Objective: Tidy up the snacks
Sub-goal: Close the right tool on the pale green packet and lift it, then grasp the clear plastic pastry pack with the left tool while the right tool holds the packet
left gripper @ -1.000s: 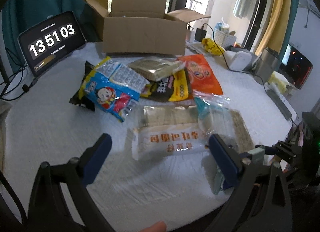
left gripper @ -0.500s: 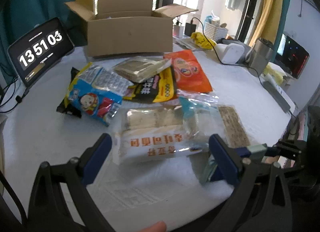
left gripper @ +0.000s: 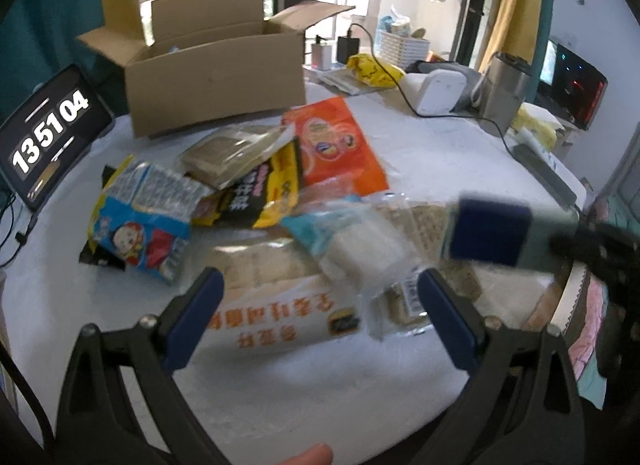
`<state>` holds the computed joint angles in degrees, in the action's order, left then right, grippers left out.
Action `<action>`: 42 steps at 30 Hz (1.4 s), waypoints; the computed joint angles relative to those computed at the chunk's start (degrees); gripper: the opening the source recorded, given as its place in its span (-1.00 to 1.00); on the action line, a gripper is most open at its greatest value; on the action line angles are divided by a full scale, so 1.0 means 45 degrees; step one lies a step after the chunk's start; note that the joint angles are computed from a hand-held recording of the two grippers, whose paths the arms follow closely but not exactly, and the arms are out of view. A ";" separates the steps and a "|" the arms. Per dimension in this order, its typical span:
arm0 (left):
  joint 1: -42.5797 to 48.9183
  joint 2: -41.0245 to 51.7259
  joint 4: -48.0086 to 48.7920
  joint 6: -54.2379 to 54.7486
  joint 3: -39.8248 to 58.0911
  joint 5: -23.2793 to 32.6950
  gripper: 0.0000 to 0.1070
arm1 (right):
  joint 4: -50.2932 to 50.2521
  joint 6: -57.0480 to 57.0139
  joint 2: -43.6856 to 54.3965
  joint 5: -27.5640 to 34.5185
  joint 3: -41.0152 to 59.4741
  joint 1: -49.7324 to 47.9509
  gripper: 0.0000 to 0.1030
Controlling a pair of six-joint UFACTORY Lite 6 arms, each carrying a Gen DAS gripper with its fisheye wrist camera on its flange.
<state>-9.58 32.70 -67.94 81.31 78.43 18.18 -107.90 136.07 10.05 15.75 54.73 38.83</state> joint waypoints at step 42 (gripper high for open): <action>-0.1010 0.4594 0.6318 -0.6980 0.6923 0.2140 0.16 | 0.5423 -0.6878 0.4832 -0.0549 0.5144 -0.2584 -0.62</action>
